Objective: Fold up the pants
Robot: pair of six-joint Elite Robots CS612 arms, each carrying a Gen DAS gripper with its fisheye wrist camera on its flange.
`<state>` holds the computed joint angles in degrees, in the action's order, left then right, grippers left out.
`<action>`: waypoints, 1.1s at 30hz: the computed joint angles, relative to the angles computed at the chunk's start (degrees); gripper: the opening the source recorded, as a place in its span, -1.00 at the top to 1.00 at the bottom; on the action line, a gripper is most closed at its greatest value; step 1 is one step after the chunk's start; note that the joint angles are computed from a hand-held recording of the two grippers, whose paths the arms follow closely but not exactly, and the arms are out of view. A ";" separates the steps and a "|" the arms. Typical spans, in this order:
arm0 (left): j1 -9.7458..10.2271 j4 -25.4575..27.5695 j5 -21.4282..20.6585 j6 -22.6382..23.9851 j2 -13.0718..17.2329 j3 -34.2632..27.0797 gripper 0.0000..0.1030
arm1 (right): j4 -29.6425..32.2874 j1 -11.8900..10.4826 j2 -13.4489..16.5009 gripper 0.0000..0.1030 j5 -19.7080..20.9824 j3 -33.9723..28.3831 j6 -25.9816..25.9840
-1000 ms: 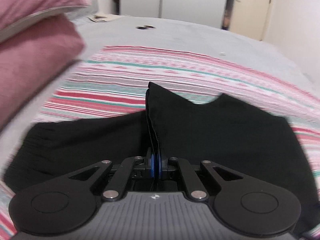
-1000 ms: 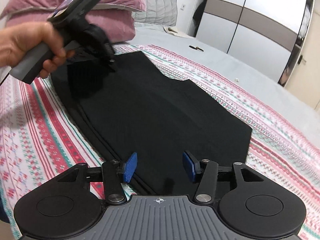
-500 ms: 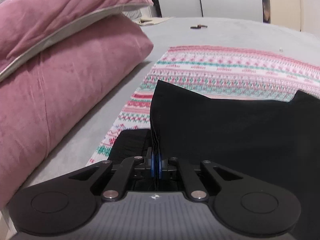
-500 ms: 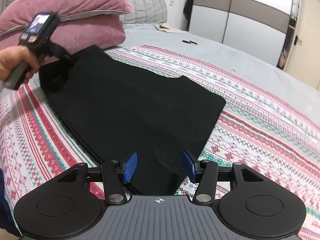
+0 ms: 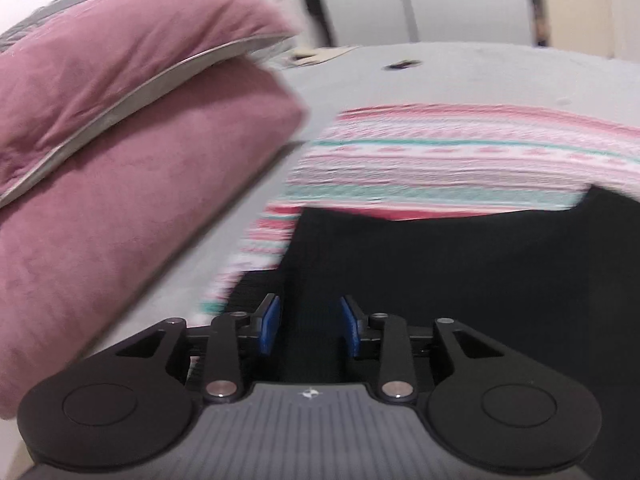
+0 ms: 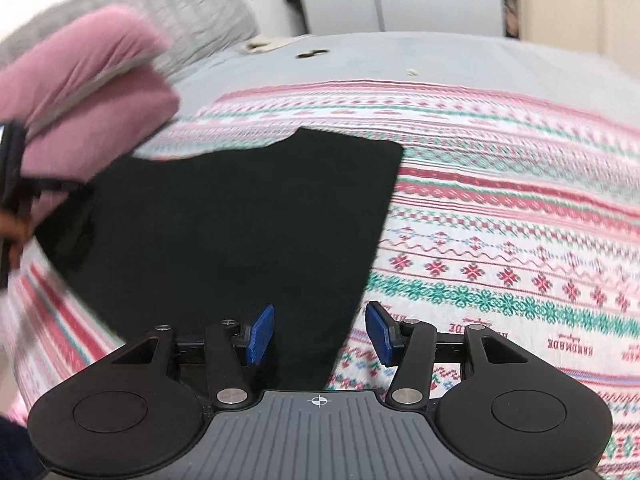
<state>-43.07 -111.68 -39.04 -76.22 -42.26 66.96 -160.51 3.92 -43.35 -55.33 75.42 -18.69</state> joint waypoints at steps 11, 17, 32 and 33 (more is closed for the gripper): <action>-2.49 -17.00 -13.23 18.73 10.17 -13.72 -0.15 | -4.20 0.60 0.22 0.75 -0.17 1.11 -1.27; -2.38 -17.82 -13.67 15.88 10.18 -13.14 -0.17 | 2.10 1.76 0.53 0.76 -5.41 0.41 -7.63; -2.39 -15.20 -12.94 15.26 10.47 -14.17 -0.22 | 15.30 -1.00 0.99 0.57 3.22 -2.93 5.95; -2.40 -15.05 -12.90 15.11 10.55 -14.32 -0.22 | 15.91 -1.20 1.22 0.57 4.59 -3.12 7.00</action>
